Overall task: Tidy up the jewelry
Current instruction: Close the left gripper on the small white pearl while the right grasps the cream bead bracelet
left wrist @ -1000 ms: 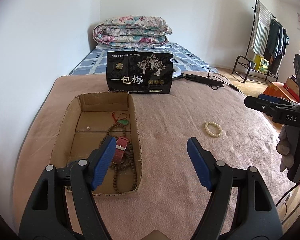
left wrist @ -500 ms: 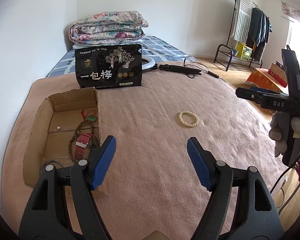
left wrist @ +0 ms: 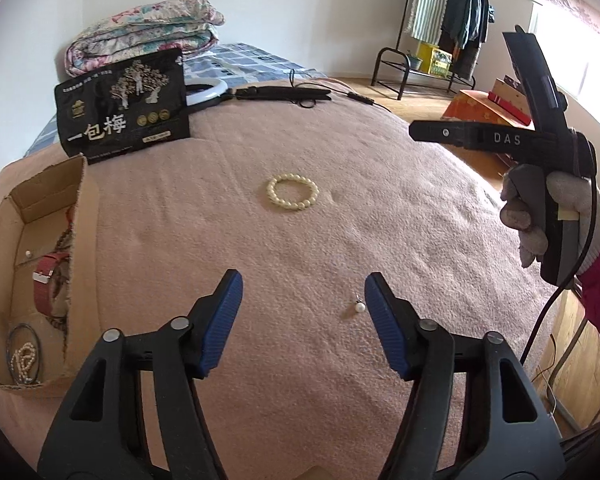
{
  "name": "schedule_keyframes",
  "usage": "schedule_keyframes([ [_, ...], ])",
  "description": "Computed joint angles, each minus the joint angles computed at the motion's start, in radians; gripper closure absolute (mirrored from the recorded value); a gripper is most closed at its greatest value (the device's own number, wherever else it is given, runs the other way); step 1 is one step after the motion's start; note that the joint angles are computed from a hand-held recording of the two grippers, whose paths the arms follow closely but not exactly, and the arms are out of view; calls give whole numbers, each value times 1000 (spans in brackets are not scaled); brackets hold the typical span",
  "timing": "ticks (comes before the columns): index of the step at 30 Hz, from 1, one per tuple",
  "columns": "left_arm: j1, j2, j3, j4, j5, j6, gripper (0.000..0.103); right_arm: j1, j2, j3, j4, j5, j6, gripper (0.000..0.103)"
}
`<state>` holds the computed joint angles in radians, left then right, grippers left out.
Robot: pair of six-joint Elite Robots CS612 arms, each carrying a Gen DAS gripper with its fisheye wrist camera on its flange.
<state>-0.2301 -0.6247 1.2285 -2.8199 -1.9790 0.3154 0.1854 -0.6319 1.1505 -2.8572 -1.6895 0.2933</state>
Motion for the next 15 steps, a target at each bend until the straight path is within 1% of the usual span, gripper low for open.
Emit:
schedule_keyframes([
  [3,-10,7,1,34,-10,31,53,-8,-4,18,-7,7,14,0],
  [4,-14,8,1,49,-16,43,59,-11,-5,23,-8,11,17,0],
  [6,-18,12,2,66,-24,65,64,-16,-5,30,-9,18,24,0],
  [10,-25,19,2,89,-40,95,66,-21,4,26,-3,41,32,1],
  [13,-30,26,-6,106,-38,103,72,-21,15,12,7,62,25,2],
  [15,-32,31,-9,110,-36,105,72,-21,25,-4,16,76,13,3],
])
